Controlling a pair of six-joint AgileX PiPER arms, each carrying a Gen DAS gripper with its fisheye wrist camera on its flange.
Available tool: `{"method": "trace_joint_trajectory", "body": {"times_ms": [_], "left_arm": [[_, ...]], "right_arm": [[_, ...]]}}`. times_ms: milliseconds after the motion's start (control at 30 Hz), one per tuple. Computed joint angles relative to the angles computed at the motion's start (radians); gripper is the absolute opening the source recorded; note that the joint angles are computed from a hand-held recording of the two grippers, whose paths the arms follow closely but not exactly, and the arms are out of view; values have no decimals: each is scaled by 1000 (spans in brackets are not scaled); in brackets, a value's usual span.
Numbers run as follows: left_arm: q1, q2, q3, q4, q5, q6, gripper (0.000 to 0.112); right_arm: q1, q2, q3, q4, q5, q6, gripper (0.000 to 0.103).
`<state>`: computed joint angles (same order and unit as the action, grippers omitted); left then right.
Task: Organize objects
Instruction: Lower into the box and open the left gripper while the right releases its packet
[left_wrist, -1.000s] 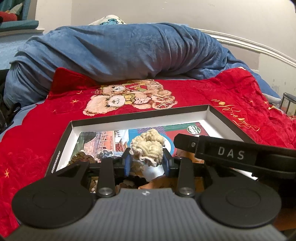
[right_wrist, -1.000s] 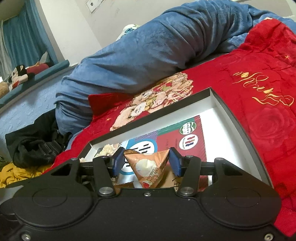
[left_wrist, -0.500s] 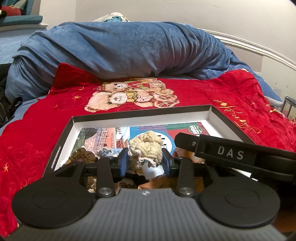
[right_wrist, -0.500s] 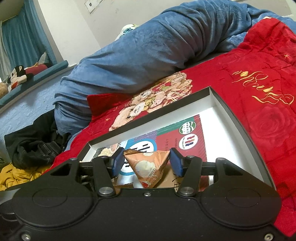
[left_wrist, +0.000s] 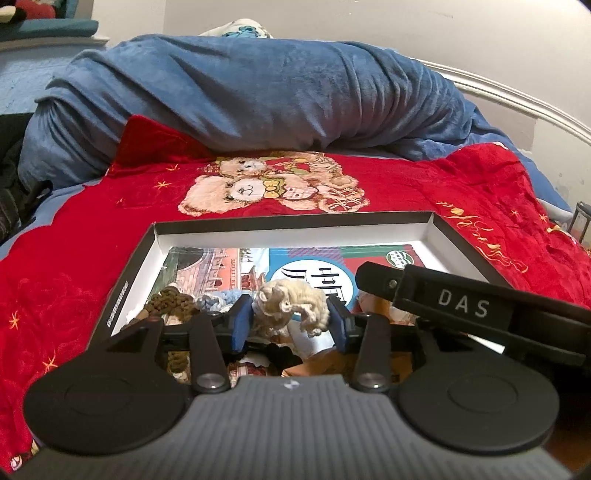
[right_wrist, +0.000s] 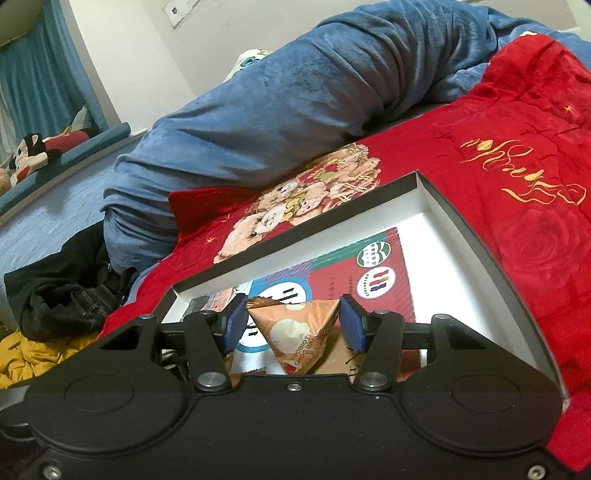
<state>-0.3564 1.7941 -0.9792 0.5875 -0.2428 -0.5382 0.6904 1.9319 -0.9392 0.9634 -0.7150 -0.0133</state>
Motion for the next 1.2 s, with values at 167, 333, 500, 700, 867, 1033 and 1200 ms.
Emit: {"method": "trace_joint_trajectory", "body": {"times_ms": [167, 333, 500, 700, 867, 1033, 1200], "left_arm": [[2, 3, 6, -72, -14, 89, 63], [1, -3, 12, -102, -11, 124, 64], [-2, -8, 21, -209, -15, 232, 69], [14, -35, 60, -230, -72, 256, 78], [-7, -115, 151, -494, -160, 524, 85], [-7, -267, 283, -557, -222, 602, 87], [43, -467, 436, -374, -195, 440, 90]], "right_arm": [[17, 23, -23, 41, -29, -26, 54], [16, 24, -32, 56, -18, -41, 56], [16, 25, -39, 76, -10, -63, 72], [46, 22, -32, 107, -76, -74, 84], [86, -26, -1, 133, -122, -69, 87], [205, -113, 23, 257, -239, -294, 90], [366, -147, 32, 401, -414, -411, 94]]}}
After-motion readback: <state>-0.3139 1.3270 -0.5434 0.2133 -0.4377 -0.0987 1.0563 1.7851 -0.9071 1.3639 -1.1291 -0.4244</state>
